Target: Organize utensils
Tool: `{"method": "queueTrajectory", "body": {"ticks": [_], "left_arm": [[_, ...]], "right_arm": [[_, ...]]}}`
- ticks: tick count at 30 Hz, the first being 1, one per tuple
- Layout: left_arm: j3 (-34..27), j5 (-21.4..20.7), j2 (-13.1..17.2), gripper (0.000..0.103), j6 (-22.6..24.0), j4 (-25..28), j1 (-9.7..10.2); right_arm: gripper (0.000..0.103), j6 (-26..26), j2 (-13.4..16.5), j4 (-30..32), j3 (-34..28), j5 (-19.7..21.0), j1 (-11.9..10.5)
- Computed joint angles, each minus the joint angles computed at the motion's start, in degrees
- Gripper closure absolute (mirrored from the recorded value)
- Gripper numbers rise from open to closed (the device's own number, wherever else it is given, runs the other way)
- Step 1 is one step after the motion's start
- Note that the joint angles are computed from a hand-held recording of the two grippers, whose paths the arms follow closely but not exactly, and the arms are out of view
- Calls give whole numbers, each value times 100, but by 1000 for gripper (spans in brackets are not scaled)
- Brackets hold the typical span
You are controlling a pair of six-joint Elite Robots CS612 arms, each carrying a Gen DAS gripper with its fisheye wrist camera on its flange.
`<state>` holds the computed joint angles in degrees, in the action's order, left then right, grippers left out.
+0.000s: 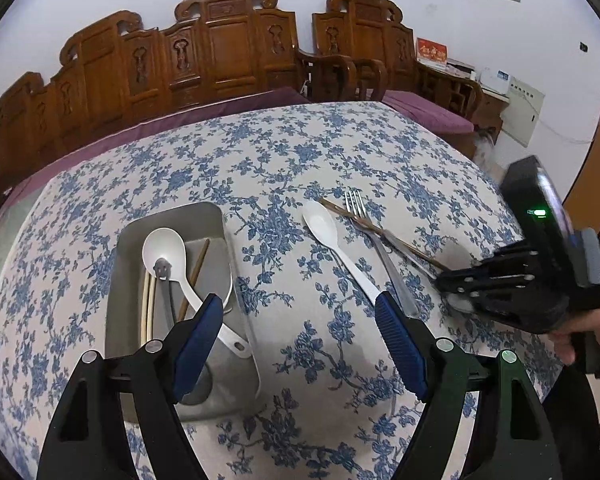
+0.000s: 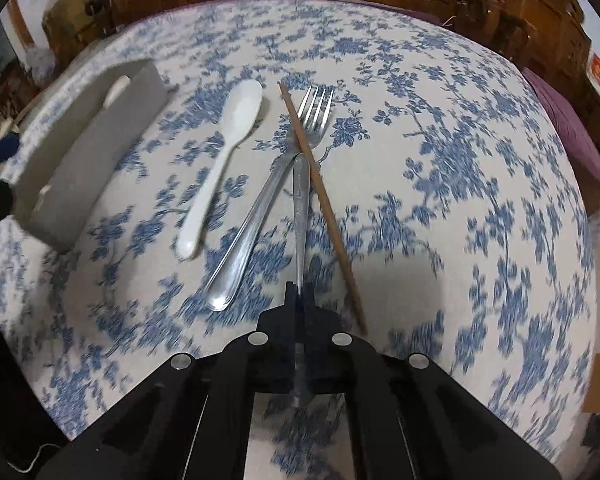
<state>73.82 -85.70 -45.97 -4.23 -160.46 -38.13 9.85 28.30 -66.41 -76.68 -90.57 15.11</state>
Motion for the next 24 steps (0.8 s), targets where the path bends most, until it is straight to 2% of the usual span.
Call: {"method": "queueTrajectory", "body": {"ticks": [3,8,17,24], "left_arm": [[-9,76,-13,28,-56,82,-47],[-270,-33,109,30,-231,397,-96],[-1167,-85,624,44,-383,1191,-174],[-2118,-14,1168,57,-634,2183,-177]], "right_arm": [[99,88,128,-76,-321,111,-10],[99,38,246,-189,-704,207,-21],[99,-58,263,-309,-914,219,-111],[99,25,303,-279,-1022,209,-198]]}}
